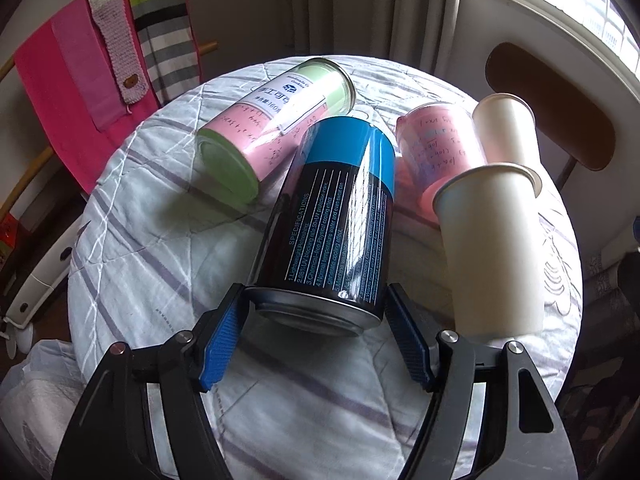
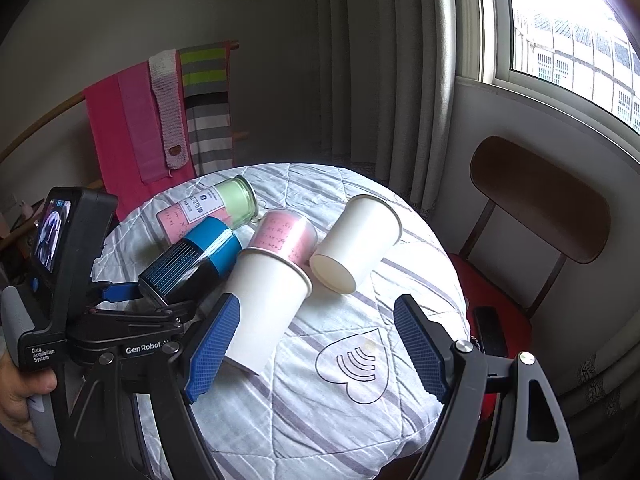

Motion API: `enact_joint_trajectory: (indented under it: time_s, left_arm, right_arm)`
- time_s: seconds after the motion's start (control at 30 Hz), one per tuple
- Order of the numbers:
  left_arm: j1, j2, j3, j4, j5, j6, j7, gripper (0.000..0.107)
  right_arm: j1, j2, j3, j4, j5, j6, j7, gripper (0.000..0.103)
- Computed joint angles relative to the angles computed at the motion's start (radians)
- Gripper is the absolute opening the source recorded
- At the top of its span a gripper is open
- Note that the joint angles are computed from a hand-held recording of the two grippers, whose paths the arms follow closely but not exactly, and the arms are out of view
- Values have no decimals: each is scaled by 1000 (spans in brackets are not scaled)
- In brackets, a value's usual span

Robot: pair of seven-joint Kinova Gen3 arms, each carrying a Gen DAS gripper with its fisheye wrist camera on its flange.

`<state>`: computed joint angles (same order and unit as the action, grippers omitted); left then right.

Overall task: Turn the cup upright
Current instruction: 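Lift the blue-and-black cup with the left gripper and tilt it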

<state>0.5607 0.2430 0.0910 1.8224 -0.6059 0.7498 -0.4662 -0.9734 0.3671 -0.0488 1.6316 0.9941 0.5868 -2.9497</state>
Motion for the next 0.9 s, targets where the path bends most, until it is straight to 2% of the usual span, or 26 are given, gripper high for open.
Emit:
enact_joint_trajectory:
  time_s: [0.23, 0.6, 0.73, 0.8, 0.9]
  left_arm:
    - [-40, -95, 29, 105, 50, -22, -72, 71]
    - [-133, -232, 94, 257, 103, -74, -154, 72]
    - [-166, -243, 106, 276, 83, -83, -155, 89]
    - [-169, -255, 114, 285, 69, -81, -160, 91]
    - [-185, -308, 117, 319, 128, -128, -258, 94]
  right_arm:
    - [-22, 14, -14, -37, -19, 24, 19, 81]
    - [-81, 70, -26, -152, -130, 110, 129, 81]
    - [-112, 95, -14, -205, -160, 157, 154, 81]
    - [-128, 105, -7, -226, -165, 182, 161, 81]
    - [-142, 115, 1, -258, -176, 219, 169, 81]
